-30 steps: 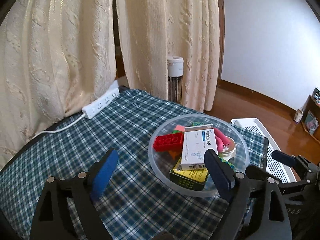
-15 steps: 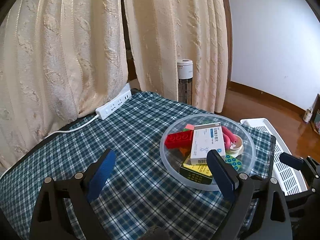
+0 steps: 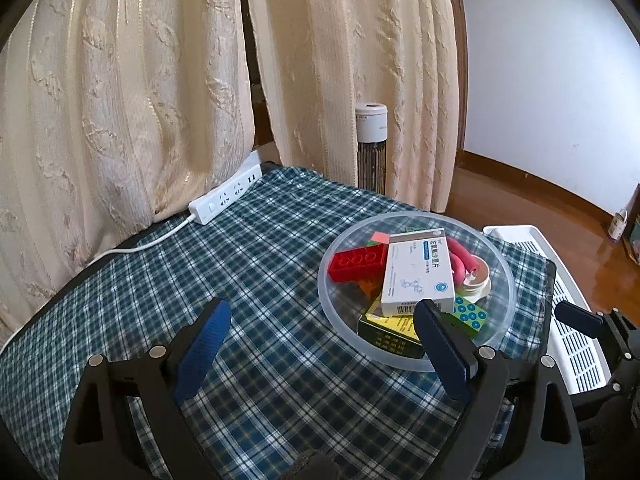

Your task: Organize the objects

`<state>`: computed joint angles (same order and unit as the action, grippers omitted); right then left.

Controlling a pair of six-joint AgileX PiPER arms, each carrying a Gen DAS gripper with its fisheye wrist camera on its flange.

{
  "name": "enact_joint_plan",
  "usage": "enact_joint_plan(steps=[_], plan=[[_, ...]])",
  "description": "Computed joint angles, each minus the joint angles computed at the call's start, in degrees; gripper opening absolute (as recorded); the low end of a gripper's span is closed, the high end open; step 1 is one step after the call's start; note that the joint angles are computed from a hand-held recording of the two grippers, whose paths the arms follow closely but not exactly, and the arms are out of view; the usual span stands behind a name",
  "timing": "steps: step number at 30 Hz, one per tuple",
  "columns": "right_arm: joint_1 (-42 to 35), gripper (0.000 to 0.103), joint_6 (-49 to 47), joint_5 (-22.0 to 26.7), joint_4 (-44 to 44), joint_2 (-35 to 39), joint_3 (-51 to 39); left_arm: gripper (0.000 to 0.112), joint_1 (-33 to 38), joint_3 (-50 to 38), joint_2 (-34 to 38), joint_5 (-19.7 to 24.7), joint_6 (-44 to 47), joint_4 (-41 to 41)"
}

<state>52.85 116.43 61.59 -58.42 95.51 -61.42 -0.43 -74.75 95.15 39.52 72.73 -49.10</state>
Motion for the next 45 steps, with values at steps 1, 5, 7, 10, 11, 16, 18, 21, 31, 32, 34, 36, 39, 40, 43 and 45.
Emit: enact_joint_plan(steps=[1,5,7,10,11,16,18,21,31,32,34,36,39,40,43,45], plan=[[-0.2,0.102,-0.1,-0.3,0.1,0.0,0.1,0.094,-0.2,0.0,0.1,-0.2,-0.4,0.4],[-0.9,0.102,-0.6,-1.2,0.4,0.3,0.3,0.094,-0.7,-0.6,0.9,-0.2,-2.1,2.1],[-1.2,0.102,-0.7,-1.3,0.5,0.4,0.3,0.093,-0.9,-0.8,1.2,-0.3,-2.8,2.9],[-1.7,0.102,-0.7,-2.0,0.7,0.5,0.6,0.093,-1.0,-1.2,1.7,-0.1,-3.7,3.7],[-1.9,0.102,-0.8,-2.2,0.8,0.5,0.6,0.093,-1.0,-1.3,1.7,0.0,-3.7,3.8],[-2.2,0.102,-1.5,-2.2,1.4,1.1,0.0,0.093,-1.1,-1.7,2.1,0.1,-4.6,4.7],[-2.2,0.102,-1.9,-1.9,1.6,1.5,-0.4,0.093,-1.2,-1.8,2.2,0.2,-4.9,5.0],[-2.1,0.102,-2.6,-1.5,1.9,2.0,-0.9,0.094,-1.3,-2.0,2.5,0.8,-5.0,5.3],[-2.5,0.102,-3.4,-1.2,2.2,2.5,-1.6,0.094,-1.3,-2.8,3.1,1.9,-5.6,6.2],[-2.5,0.102,-3.4,-1.2,2.2,2.5,-1.6,0.094,-1.3,-2.8,3.2,1.9,-5.6,6.2],[-2.5,0.102,-3.5,-1.1,2.3,2.7,-1.8,0.093,-1.2,-3.0,3.4,2.4,-5.5,6.1],[-2.6,0.102,-3.4,-1.2,2.3,2.7,-1.8,0.094,-1.0,-3.5,3.7,3.2,-5.7,6.0],[-2.4,0.102,-3.2,-1.1,2.4,2.6,-1.7,0.093,-1.0,-3.4,3.7,3.0,-5.6,5.9],[-2.4,0.102,-3.2,-1.2,2.5,2.6,-1.7,0.094,-1.0,-3.4,3.7,2.8,-5.8,6.0],[-2.4,0.102,-3.0,-1.4,2.5,2.5,-1.4,0.094,-1.1,-3.3,3.6,2.5,-5.6,6.0],[-2.4,0.102,-3.0,-1.4,2.5,2.5,-1.4,0.094,-1.1,-3.1,3.6,2.2,-5.0,5.6]])
